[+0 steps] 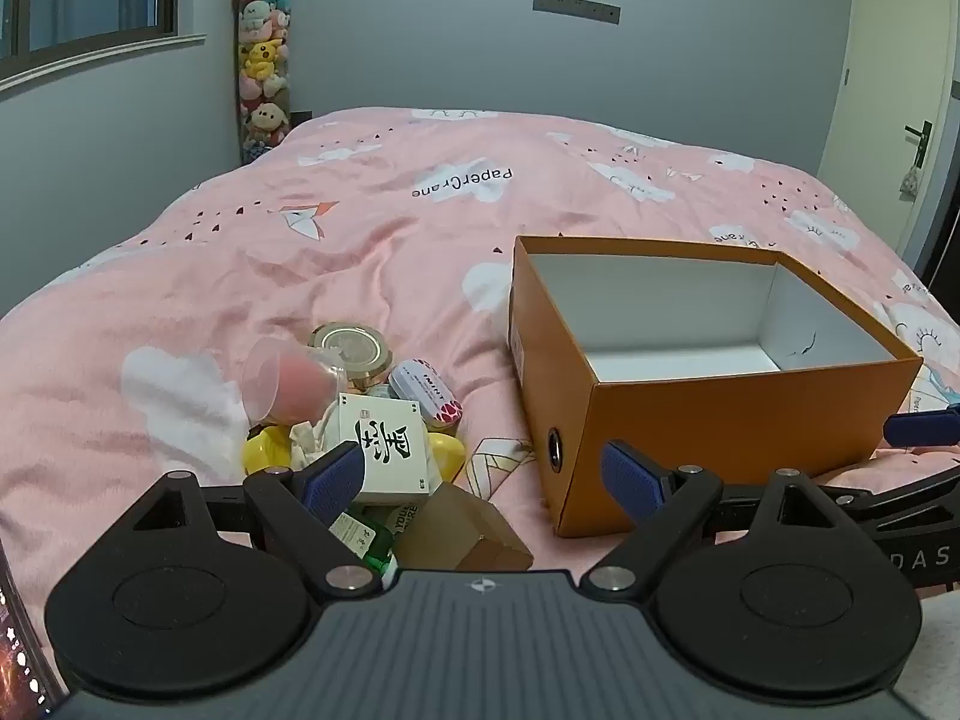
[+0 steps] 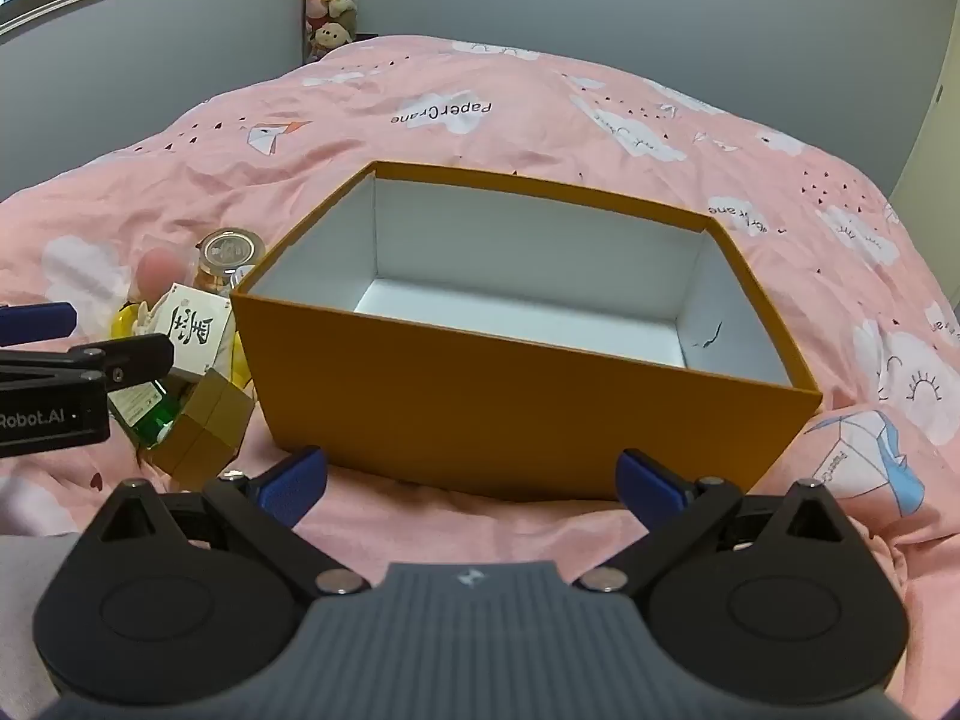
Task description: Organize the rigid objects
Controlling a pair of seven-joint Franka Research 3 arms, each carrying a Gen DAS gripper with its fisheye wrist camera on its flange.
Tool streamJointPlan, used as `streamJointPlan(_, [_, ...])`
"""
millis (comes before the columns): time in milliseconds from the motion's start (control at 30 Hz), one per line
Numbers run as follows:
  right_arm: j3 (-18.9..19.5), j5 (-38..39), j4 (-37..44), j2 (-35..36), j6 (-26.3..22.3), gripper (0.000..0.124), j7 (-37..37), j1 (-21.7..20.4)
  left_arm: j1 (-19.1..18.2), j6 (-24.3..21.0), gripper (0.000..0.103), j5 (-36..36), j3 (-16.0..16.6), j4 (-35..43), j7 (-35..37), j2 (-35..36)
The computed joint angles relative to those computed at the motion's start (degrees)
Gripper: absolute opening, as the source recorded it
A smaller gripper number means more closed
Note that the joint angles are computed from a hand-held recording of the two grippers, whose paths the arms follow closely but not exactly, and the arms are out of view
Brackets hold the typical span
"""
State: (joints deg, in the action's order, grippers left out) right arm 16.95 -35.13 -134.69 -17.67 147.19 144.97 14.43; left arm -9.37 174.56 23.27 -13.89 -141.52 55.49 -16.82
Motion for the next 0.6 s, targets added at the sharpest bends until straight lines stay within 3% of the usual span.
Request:
streamJointPlan(167, [-0.64, 1.63, 0.66, 0.18, -0.54, 0.1, -2.47, 0.27, -0.01, 0.05, 0.103, 0.06, 0.02, 0.01, -0.09, 0.01])
streamJointPlan(400, [0.92, -1.74, 0.53, 1.03, -1.1, 0.1, 1.77, 0.1, -0.2, -0.17, 0.103, -0.02, 0.13, 0.08, -0.12, 0.04])
streamJointPlan(600, [-0.37, -0.64, 0.63, 0.49, -1.48, 0.1, -0.24, 0.45, 0.01, 0.08, 0.103, 0.12, 0.21, 0.12, -0.02, 0.47])
